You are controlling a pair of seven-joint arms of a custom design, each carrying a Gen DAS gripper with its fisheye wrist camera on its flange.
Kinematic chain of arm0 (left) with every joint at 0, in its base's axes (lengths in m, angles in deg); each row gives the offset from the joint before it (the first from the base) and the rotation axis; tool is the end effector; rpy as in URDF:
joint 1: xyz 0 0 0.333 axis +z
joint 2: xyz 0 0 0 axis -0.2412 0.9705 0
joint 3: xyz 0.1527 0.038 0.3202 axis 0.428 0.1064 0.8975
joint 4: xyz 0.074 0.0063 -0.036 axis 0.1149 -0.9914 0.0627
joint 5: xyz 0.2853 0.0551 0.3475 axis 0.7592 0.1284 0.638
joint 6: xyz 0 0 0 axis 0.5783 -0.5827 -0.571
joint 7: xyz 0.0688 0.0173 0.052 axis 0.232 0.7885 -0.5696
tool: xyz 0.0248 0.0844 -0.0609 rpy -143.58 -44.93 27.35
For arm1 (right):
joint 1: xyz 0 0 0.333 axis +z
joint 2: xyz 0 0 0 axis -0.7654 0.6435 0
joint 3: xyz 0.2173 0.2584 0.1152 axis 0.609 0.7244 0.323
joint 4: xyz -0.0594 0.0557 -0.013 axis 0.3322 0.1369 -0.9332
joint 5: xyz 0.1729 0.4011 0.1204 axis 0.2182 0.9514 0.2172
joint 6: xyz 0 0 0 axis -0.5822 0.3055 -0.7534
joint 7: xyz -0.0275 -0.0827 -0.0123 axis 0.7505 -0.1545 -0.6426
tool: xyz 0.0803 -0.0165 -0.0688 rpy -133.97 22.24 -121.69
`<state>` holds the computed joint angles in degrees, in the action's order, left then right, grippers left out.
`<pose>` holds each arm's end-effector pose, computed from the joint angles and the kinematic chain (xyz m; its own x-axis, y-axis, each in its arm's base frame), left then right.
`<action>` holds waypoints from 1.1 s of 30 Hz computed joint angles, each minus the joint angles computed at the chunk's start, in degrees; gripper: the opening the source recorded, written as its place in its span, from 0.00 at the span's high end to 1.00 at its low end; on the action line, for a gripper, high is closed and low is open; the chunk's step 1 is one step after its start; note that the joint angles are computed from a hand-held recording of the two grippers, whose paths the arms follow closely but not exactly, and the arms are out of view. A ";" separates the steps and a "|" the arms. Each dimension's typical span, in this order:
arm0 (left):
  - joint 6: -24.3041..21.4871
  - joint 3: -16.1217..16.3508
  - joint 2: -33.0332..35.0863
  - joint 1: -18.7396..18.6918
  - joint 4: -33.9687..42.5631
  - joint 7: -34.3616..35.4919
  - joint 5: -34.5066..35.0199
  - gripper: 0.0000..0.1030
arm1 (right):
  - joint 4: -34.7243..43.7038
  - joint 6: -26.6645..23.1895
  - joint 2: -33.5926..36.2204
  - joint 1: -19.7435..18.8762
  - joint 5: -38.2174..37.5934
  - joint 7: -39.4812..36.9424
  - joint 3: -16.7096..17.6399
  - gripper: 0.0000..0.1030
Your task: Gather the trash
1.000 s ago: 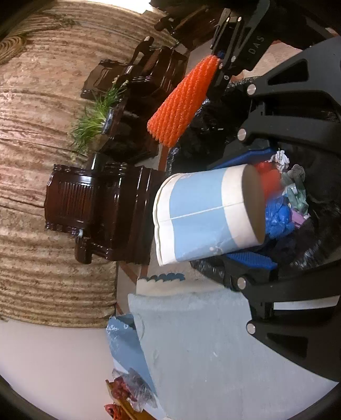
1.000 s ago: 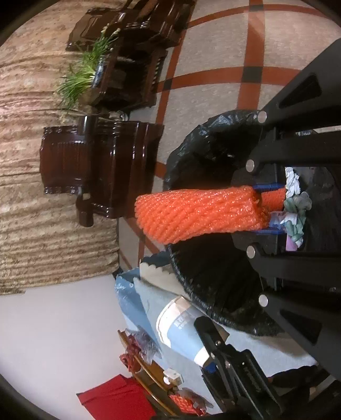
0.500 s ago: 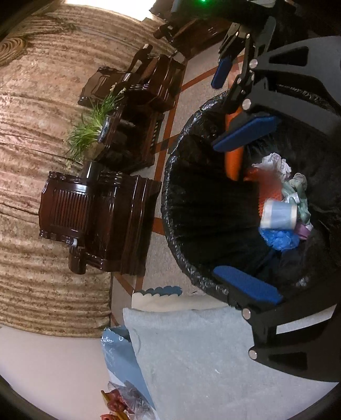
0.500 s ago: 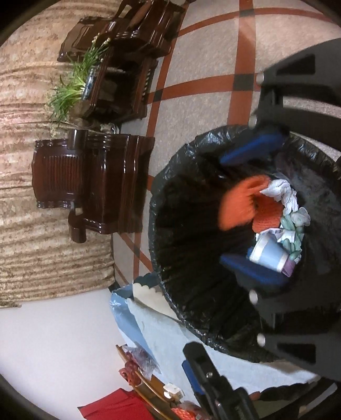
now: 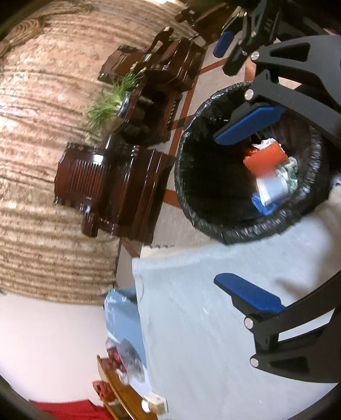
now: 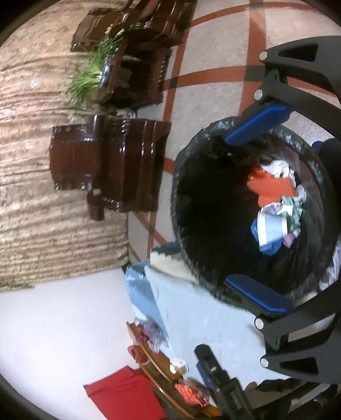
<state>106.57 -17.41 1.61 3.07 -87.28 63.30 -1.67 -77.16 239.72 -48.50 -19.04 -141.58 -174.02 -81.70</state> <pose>0.6886 -0.1537 0.3498 -0.3307 -0.9307 0.1563 -0.6007 0.0799 -0.7955 0.6138 0.3951 0.3536 -0.1113 -0.9779 -0.1767 -0.5617 0.2086 -0.8006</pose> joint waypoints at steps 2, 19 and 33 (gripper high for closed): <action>1.19 2.80 -3.03 -1.59 -2.67 -0.90 -0.97 0.07 | -0.09 -0.17 -0.78 0.26 0.45 -0.57 0.35 0.06; 9.03 22.73 -20.06 -17.95 -19.08 8.31 -14.74 0.05 | 0.65 -2.30 -4.37 3.26 -1.30 -4.58 3.05 0.06; 10.02 21.47 -22.84 -17.62 -21.88 13.48 -21.70 0.05 | 1.41 -3.56 -4.66 3.92 -2.07 -6.00 4.02 0.06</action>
<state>116.58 4.06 -21.23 -14.55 -109.16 76.78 -23.37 -75.75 236.16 -53.16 -15.12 -143.64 -180.02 -77.68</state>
